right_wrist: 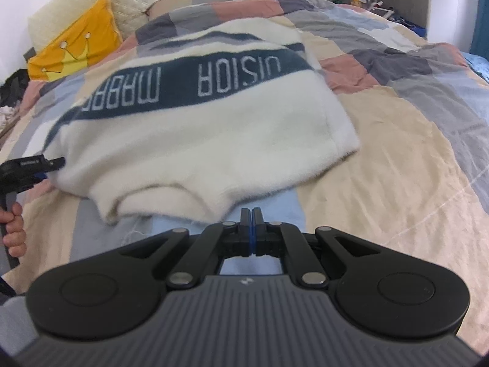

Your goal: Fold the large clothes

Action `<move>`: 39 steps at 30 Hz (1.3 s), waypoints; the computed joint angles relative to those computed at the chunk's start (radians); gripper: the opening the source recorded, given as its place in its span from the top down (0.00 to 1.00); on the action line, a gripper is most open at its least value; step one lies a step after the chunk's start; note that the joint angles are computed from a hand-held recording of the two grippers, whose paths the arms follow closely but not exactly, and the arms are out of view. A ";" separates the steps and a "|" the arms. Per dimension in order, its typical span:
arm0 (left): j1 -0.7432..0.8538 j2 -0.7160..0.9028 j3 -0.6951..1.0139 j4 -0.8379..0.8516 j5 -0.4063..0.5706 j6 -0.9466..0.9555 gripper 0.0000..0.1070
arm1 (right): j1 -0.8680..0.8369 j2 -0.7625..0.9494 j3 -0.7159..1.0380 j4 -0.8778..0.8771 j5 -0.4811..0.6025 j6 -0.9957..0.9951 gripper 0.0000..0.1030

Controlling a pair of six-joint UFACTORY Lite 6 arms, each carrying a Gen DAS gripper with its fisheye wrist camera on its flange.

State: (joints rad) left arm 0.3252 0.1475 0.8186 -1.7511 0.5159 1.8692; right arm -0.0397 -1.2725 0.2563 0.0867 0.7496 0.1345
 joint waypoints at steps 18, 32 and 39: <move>0.017 -0.576 -0.345 0.392 0.204 -0.191 0.24 | 0.032 0.149 0.106 0.106 -0.128 -0.061 0.86; -0.276 -0.346 -0.351 0.150 0.012 0.083 0.35 | -0.059 0.349 0.089 0.597 -0.204 -0.700 0.48; -0.326 -0.261 -0.347 -0.051 -0.007 0.315 0.36 | 0.007 0.538 0.103 0.681 -0.335 -0.845 0.49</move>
State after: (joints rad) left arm -0.0006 -0.1140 0.4715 -1.8017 0.5090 2.1847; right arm -0.0327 -0.7343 0.3589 0.7678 0.4148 -0.7102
